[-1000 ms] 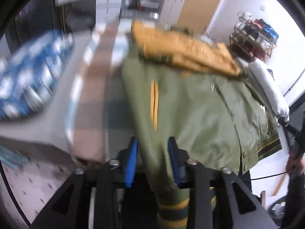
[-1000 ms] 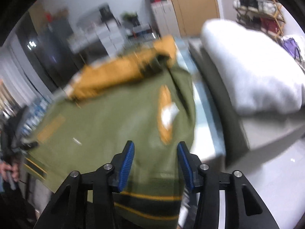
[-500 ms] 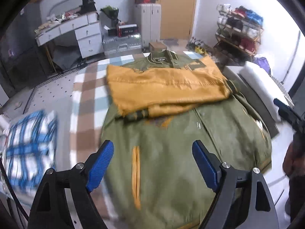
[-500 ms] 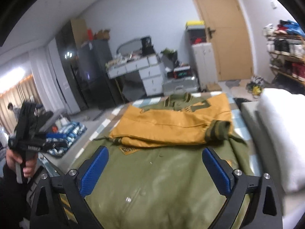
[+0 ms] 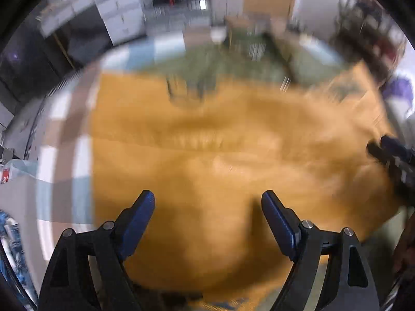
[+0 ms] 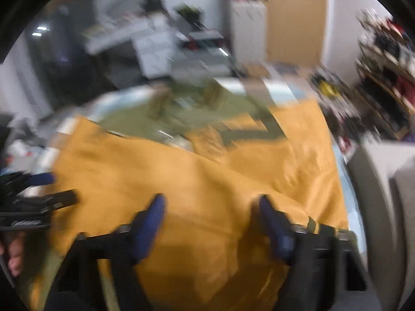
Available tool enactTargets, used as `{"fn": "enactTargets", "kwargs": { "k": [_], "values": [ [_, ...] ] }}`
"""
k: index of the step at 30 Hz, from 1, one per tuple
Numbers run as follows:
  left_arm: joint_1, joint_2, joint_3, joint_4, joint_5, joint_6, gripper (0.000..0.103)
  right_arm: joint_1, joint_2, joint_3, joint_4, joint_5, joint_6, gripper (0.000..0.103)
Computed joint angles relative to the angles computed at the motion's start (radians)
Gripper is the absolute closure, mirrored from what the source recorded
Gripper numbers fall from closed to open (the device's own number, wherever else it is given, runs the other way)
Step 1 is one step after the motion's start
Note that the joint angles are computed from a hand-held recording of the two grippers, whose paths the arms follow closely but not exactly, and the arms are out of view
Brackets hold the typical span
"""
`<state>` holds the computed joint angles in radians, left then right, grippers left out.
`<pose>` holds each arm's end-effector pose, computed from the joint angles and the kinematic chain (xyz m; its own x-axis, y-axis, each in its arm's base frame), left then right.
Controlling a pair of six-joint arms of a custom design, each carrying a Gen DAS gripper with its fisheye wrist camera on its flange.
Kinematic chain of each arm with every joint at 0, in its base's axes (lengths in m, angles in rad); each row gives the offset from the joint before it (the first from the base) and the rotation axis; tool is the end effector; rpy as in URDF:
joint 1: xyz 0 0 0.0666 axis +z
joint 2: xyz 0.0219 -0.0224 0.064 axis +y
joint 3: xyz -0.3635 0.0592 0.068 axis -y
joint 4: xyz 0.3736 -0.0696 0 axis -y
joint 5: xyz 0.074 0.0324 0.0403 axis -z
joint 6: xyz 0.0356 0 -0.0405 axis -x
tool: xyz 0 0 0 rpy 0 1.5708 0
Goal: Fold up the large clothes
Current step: 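Grasp the ribbed collar of the jacket with both tools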
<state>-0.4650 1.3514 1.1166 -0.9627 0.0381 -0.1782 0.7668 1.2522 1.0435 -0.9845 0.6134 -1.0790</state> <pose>0.3677 -0.1864 0.3112 -0.7375 0.5681 -0.3652 0.6007 0.7989 0.0297 0.2852 0.2458 0.3238 -0.6815 0.3443 -0.6458 0.3943 0.9161 0.0723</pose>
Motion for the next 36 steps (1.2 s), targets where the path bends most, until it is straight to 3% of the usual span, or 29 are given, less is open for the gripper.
{"fn": "enactTargets", "kwargs": {
  "k": [1, 2, 3, 5, 6, 8, 11, 13, 14, 15, 16, 18, 20, 22, 23, 26, 28, 31, 34, 36],
  "values": [
    [0.0, -0.004, -0.03, 0.039, -0.015, -0.025, 0.014, -0.043, 0.012, -0.033, 0.03, -0.088, 0.007, 0.042],
    [-0.002, -0.023, -0.059, 0.08, -0.025, -0.035, 0.011, -0.053, 0.021, -0.045, 0.049, -0.109, 0.041, 0.041],
    [0.0, -0.025, -0.06, 0.071, -0.026, -0.036, 0.011, -0.036, 0.037, -0.026, 0.027, -0.062, 0.079, 0.041],
    [0.015, -0.007, -0.005, -0.029, -0.004, -0.027, 0.012, -0.04, 0.072, 0.018, -0.034, -0.086, 0.12, 0.041],
    [0.024, 0.001, 0.028, -0.076, 0.031, -0.027, 0.012, -0.042, 0.054, 0.015, -0.019, -0.088, 0.135, 0.041],
    [0.04, -0.024, 0.06, -0.088, 0.093, -0.046, 0.012, -0.039, -0.027, -0.039, 0.108, -0.062, 0.162, 0.04],
    [0.014, -0.005, 0.077, -0.045, 0.049, -0.045, 0.011, -0.07, -0.096, -0.099, 0.265, -0.083, 0.162, 0.039],
    [0.007, 0.105, 0.128, -0.138, 0.027, -0.039, 0.011, -0.077, -0.129, -0.131, 0.352, -0.036, 0.143, 0.039],
    [0.007, 0.161, 0.152, -0.187, 0.009, -0.048, 0.001, -0.08, -0.146, -0.146, 0.403, 0.0, 0.149, 0.038],
    [0.02, 0.177, 0.168, -0.19, 0.029, -0.056, 0.001, -0.076, -0.154, -0.153, 0.437, 0.019, 0.159, 0.036],
    [0.029, 0.21, 0.222, -0.243, 0.016, -0.031, 0.004, -0.081, -0.159, -0.16, 0.481, 0.032, 0.181, 0.034],
    [0.047, 0.215, 0.284, -0.277, 0.041, 0.002, 0.016, -0.097, -0.15, -0.152, 0.528, 0.023, 0.195, 0.031],
    [0.053, 0.19, 0.345, -0.231, 0.05, 0.032, 0.016, -0.136, -0.153, -0.158, 0.601, -0.027, 0.209, 0.031],
    [0.051, 0.203, 0.411, -0.206, 0.092, 0.055, 0.014, -0.147, -0.198, -0.229, 0.759, -0.04, 0.206, 0.026],
    [0.04, 0.23, 0.453, -0.203, 0.081, 0.063, 0.014, -0.149, -0.21, -0.266, 0.84, -0.032, 0.202, 0.019],
    [-0.003, 0.342, 0.57, -0.218, 0.016, 0.095, 0.014, -0.144, -0.21, -0.335, 0.979, 0.012, 0.219, 0.017],
    [-0.035, 0.457, 0.68, -0.277, 0.004, 0.096, 0.014, -0.14, -0.202, -0.366, 1.029, 0.016, 0.226, 0.016],
    [-0.086, 0.554, 0.76, -0.281, -0.044, 0.116, 0.014, -0.193, -0.227, -0.381, 1.014, -0.103, 0.164, 0.015],
    [-0.11, 0.608, 0.801, -0.271, -0.115, 0.103, 0.014, -0.219, -0.257, -0.415, 1.054, -0.162, 0.143, 0.015],
    [-0.1, 0.612, 0.806, -0.285, -0.122, 0.094, 0.016, -0.229, -0.269, -0.425, 1.072, -0.189, 0.148, 0.014]
  ]
}}
